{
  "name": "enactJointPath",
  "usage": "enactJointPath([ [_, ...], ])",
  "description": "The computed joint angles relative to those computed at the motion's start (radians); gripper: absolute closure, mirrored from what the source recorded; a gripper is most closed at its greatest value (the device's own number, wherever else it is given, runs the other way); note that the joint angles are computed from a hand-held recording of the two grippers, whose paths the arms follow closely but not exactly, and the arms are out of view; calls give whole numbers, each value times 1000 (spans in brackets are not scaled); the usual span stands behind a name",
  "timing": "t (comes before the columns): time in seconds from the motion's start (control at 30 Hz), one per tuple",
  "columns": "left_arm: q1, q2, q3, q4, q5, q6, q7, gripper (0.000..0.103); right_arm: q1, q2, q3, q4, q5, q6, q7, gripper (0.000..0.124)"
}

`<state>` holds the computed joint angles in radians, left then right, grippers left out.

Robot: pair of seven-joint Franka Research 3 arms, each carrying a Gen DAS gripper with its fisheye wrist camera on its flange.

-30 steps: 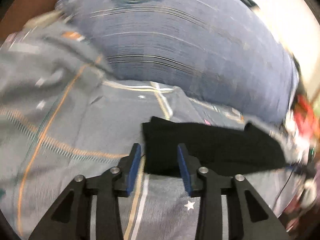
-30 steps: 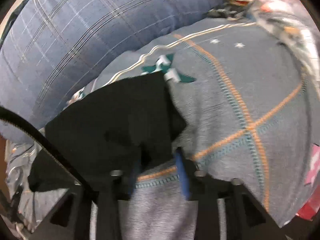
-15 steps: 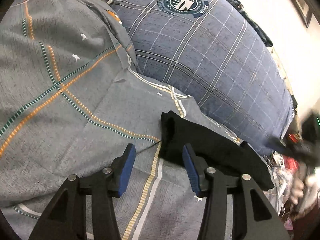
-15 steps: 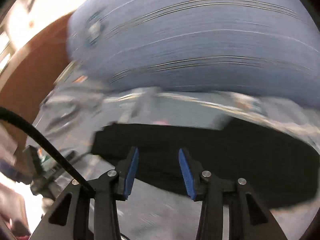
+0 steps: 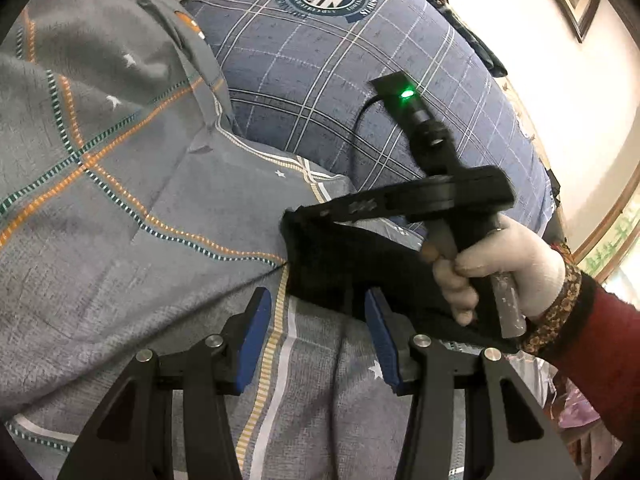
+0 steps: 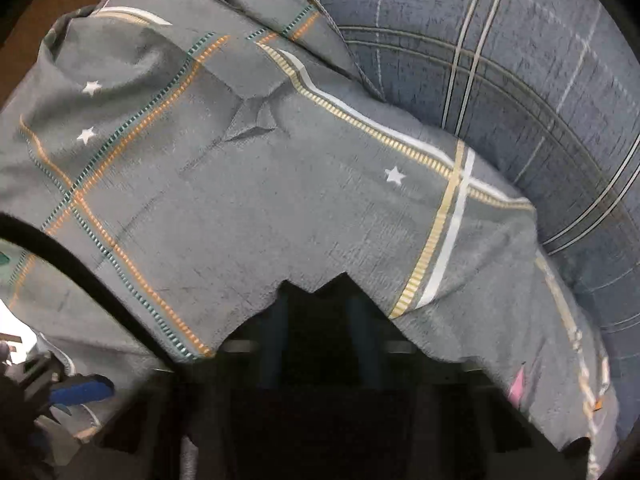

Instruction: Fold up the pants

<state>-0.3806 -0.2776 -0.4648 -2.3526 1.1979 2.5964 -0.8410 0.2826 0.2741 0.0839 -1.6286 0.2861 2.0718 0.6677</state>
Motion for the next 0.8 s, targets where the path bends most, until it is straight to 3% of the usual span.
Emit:
enactJointPath([
  [0.13,37,-58,6,-46,97,74,-184,56,-31,-13,-1,23,90,-9,14,119],
  [0.23,62,-73,25,-55,95,116,-239,56,-55,-12,-2,63,160,-16,24,119],
  [0.3,72,-42,46,-27,45,138,-176,56,-59,8,-5,107,175,-20,50,119],
  [0.4,77,43,75,42,-69,131,15,56,-48,78,-3,209,157,-58,126,119],
  [0.47,98,61,77,47,-41,173,-9,56,-45,107,-4,247,137,-93,163,118],
  [0.53,111,59,64,39,18,177,-69,56,-36,153,-4,298,109,-135,204,115],
  [0.6,99,42,63,13,5,155,-51,56,-39,156,-7,298,103,-123,229,110],
  [0.67,95,23,75,-14,-22,173,-24,56,-85,121,2,265,171,-121,199,90],
  [0.8,157,12,58,-22,151,267,-212,54,-191,16,-28,152,299,-148,126,83],
])
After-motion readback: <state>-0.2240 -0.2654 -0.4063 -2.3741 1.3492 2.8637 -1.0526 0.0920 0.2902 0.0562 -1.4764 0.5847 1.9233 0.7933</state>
